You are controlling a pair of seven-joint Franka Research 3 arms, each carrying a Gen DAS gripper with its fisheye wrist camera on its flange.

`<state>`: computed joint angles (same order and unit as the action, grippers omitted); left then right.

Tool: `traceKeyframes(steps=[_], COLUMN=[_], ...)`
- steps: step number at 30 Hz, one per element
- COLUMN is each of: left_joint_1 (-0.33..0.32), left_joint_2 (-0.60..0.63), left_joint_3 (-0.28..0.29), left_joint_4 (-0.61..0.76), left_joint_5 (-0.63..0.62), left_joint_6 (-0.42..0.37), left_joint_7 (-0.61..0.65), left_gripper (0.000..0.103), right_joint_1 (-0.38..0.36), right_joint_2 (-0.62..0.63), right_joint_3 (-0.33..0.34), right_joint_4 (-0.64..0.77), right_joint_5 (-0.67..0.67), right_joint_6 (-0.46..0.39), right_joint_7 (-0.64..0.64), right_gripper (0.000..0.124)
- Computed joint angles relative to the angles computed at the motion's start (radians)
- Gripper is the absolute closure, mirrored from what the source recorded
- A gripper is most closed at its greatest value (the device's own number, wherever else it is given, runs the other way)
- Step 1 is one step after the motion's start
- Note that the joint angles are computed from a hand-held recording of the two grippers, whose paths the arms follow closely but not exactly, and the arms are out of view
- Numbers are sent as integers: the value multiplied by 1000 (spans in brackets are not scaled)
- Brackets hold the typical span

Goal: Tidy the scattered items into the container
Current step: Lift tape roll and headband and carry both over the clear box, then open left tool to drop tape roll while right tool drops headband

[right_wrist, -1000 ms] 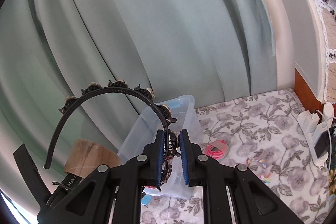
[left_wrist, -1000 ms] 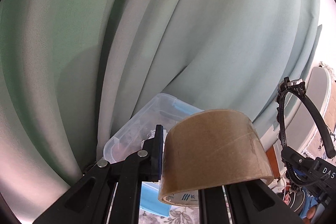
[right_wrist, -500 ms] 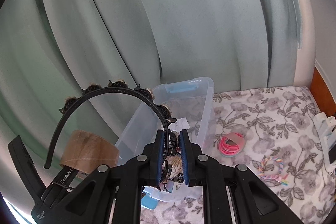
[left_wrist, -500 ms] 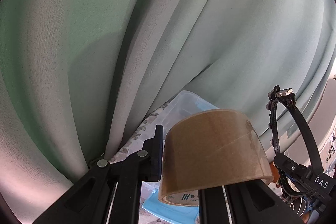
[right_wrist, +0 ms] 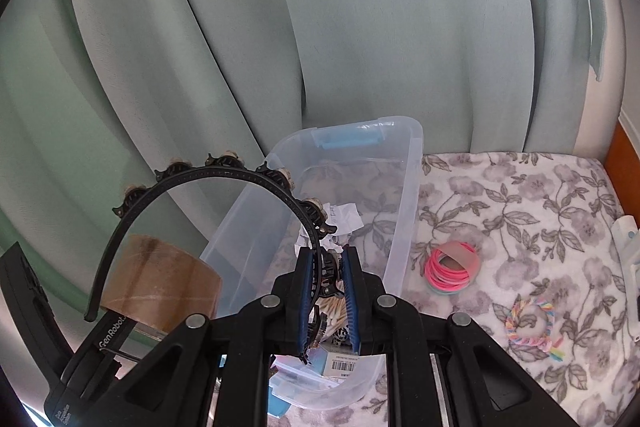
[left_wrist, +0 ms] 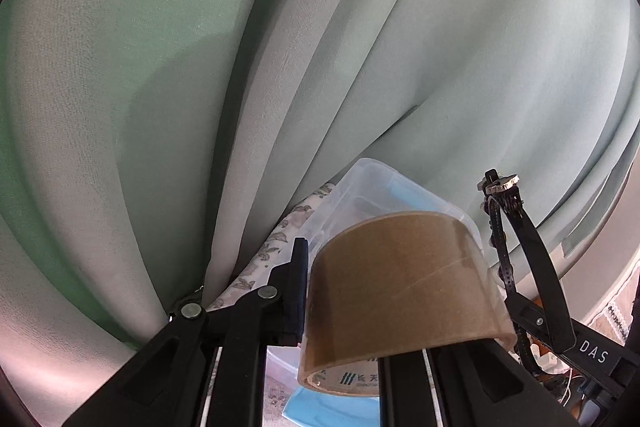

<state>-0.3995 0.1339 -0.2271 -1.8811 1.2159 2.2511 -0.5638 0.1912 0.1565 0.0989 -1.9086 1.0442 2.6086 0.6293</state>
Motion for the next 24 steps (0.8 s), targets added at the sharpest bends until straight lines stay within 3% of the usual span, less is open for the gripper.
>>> traceKeyframes(steps=[3, 4, 5, 10, 24], left_joint_1=[4, 6, 7, -3, -33], left_joint_2=[13, 14, 14, 8, -18], left_joint_3=[4, 6, 7, 6, -29], left_joint_4=[15, 15, 15, 3, 13], left_joint_5=[-21, -21, -31, -27, -39], left_joint_6=[12, 24, 29, 32, -32], left_joint_7=[19, 18, 24, 35, 74], left_gripper=[64, 48, 45, 33, 29], right_joint_1=[4, 5, 4, -2, -35], right_joint_2=[19, 23, 26, 25, -16], right_joint_3=[-5, -5, -4, 2, -19], right_joint_4=[16, 17, 18, 13, -25], right_joint_5=[-51, -67, -80, -96, -47], right_joint_6=[-11, -6, -8, -5, -28], right_joint_7=[44, 54, 60, 68, 66], right_gripper=[105, 105, 104, 84, 78])
